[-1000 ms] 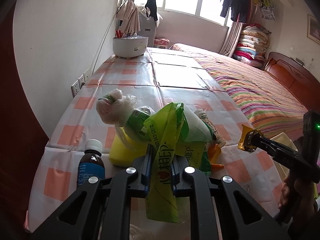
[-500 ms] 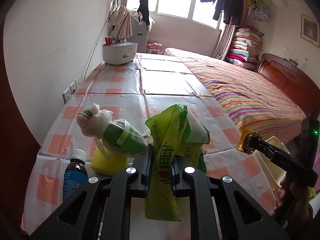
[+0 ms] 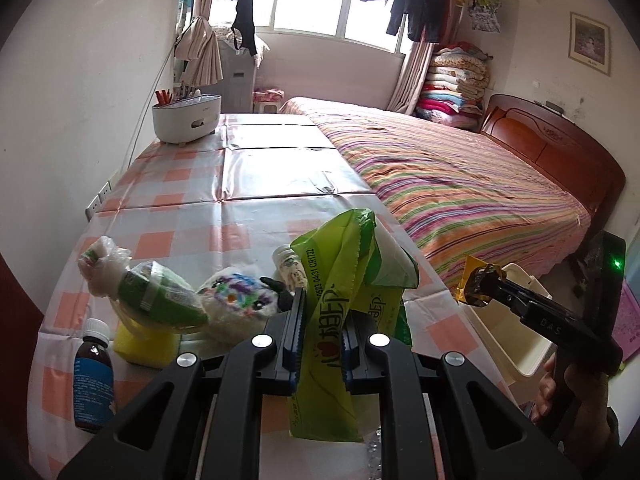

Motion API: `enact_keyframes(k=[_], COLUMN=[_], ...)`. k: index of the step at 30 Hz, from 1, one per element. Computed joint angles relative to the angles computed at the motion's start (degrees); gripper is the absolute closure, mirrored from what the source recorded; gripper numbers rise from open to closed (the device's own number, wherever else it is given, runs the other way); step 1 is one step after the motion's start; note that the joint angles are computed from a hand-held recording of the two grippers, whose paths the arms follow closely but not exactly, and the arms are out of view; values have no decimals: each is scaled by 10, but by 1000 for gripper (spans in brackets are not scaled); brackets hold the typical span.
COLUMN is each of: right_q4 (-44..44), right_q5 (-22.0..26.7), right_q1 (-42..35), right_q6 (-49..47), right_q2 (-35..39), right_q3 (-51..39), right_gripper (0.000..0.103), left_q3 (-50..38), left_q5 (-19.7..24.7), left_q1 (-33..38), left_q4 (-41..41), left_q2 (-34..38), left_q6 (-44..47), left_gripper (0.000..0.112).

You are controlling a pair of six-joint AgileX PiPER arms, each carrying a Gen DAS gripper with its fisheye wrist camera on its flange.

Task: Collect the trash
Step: 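Carry the green bag and yellow wrapper over the cream basket with both tools, then open both tools to drop the green bag and wrapper into the basket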

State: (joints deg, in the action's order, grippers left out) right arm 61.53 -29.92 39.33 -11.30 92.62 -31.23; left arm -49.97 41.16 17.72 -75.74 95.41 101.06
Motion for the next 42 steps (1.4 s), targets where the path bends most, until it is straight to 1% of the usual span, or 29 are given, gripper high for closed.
enact_keyframes(k=[9, 22, 26, 36, 38, 42], right_q4=[21, 48, 91, 156, 165, 181], right_q5=[-25, -51, -71, -104, -108, -116], right_q1=[-5, -34, -27, -23, -23, -24], right_q6=[10, 34, 13, -2, 0, -3], right_q2=[-53, -129, -148, -191, -197, -199], right_q3=[60, 151, 169, 214, 221, 222], right_gripper=[67, 65, 65, 65, 64, 61], left_q3=[27, 62, 71, 75, 72, 73], left_q5=[-14, -49, -62, -89, -94, -108], left_q1=[-69, -189, -227, -312, -325, -352], left_q4=[-13, -64, -89, -163, -166, -181], left_q2=[-25, -37, -34, -7, -3, 3], left_q6=[-8, 5, 16, 53, 54, 60], left_gripper=[98, 98, 98, 98, 98, 98])
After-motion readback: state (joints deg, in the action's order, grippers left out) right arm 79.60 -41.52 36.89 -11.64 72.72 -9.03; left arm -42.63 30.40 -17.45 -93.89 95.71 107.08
